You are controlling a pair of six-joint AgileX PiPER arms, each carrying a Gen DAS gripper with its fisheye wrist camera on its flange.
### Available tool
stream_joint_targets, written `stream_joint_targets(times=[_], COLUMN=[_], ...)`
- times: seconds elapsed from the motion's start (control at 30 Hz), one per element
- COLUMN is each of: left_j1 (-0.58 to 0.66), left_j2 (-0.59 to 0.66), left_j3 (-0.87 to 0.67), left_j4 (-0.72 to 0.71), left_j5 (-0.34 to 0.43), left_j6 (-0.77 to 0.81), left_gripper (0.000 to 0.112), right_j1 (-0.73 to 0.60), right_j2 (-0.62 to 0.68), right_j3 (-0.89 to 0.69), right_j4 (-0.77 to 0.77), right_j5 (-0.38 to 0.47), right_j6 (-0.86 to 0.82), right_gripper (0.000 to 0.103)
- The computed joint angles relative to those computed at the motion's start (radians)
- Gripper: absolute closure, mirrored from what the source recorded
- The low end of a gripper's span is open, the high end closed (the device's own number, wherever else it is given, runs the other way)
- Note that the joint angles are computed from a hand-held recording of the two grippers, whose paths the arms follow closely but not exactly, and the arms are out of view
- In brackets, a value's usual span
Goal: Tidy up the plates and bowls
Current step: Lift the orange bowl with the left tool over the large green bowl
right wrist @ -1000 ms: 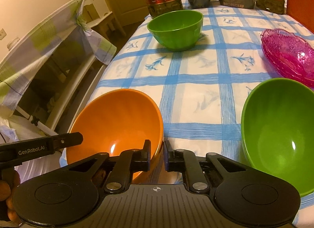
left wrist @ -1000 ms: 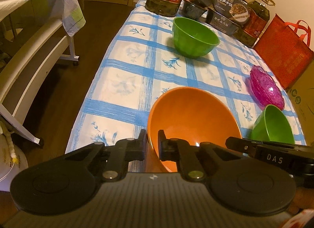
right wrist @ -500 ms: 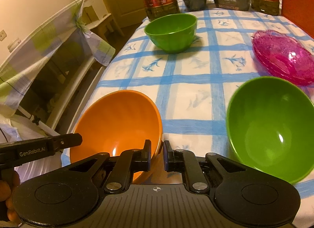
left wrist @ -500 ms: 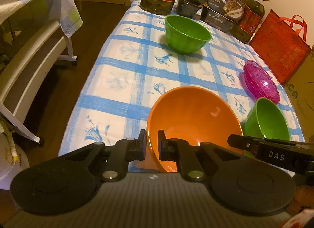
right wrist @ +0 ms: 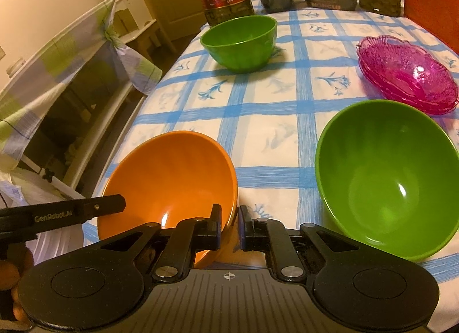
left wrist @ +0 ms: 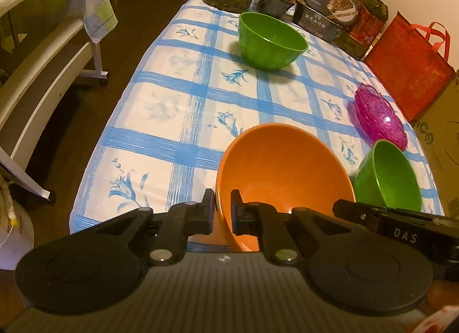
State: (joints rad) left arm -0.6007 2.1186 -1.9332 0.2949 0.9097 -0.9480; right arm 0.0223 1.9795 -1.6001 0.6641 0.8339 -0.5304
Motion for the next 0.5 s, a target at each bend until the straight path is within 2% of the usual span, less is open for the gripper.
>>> stream_joint_targets(times=[0.27, 0.5], left_j1=[-0.025, -0.050], left_j2=[-0.015, 0.038], left_j3=[-0.068, -0.260], left_j4=[0.026, -0.004], left_j5=[0.058, 0.141], left_j6=[0.004, 0.055], left_gripper=[0.103, 0.103], right_j1=[-0.031, -0.107], right_j2=[-0.045, -0.078], right_j3=[-0.003, -0.040], right_j4=[0.029, 0.044], right_j5=[0.033, 0.113], right_j6=[0.000, 0.043], right_gripper=[0.093, 0.093])
